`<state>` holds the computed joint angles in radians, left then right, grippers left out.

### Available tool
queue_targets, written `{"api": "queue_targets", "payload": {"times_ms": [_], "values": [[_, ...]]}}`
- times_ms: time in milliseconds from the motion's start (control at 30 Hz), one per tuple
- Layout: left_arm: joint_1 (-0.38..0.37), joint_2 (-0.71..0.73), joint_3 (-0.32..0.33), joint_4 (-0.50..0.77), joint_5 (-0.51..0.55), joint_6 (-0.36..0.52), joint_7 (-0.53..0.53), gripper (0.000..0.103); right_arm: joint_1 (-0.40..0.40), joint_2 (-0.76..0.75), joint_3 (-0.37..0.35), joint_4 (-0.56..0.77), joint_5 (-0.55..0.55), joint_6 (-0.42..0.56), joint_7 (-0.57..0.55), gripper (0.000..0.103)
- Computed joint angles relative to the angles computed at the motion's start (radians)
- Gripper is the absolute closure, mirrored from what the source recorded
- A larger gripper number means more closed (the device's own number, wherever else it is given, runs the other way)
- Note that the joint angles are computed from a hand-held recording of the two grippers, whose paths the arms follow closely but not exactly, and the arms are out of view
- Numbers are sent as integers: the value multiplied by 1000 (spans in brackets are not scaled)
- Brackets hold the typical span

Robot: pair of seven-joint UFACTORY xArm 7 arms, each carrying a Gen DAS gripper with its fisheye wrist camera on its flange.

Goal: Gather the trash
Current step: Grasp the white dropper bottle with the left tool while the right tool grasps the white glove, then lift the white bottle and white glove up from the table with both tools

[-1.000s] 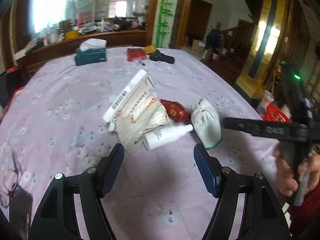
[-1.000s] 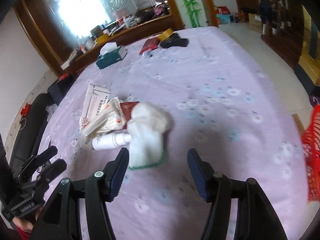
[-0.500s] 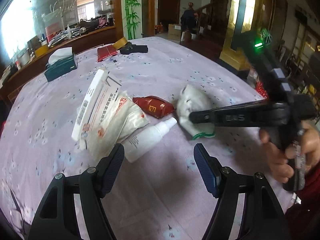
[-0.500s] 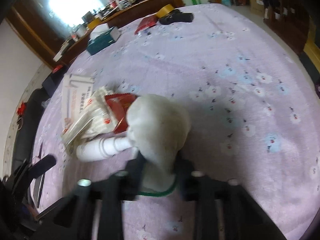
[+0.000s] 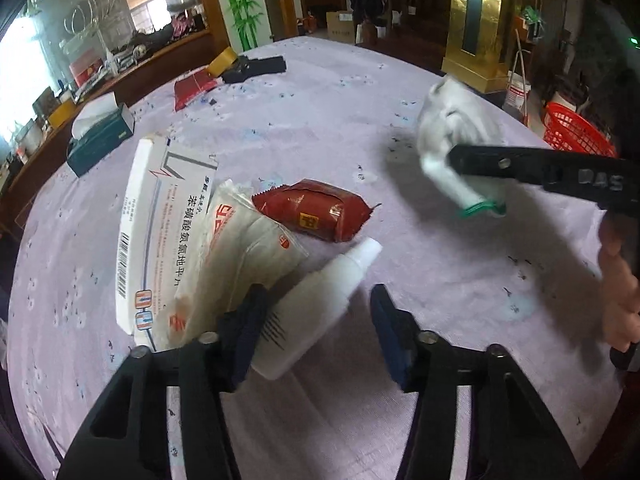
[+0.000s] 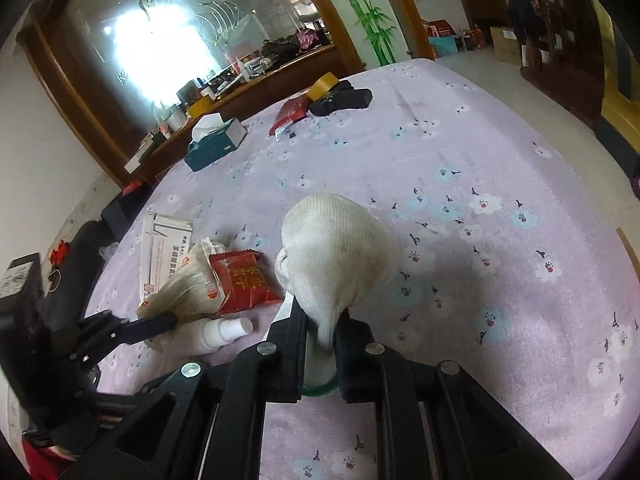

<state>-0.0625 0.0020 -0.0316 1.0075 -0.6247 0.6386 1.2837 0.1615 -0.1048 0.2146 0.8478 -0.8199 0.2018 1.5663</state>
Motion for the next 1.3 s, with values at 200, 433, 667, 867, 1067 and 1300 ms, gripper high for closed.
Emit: {"api": "queue_targets", "payload": {"times_ms": [200,433,667,867,1067,1300], "values": [[7,10,-1,3,32,56,-61,67,-19,-31,14,-16,-53,-5,40,91],[-2,-26,0,-57,4,-12,-192,72,-13,-21,28,3,-52,26,3,90],[-11,-166,56,-164,-176,-20,-182,75,1,-29,36,19,-126,86,38,90],[-58,-313,120,-278,-319,-103,-131,74,38,-31,31,38,-125,139,11,91],[-112,-398,174,-328,-369,-145,-91,74,67,-124,63,-13,-50,160,-52,90],[-169,-495,201,-414,-399,-179,-52,74,50,-294,153,-142,56,185,-61,90]]}}
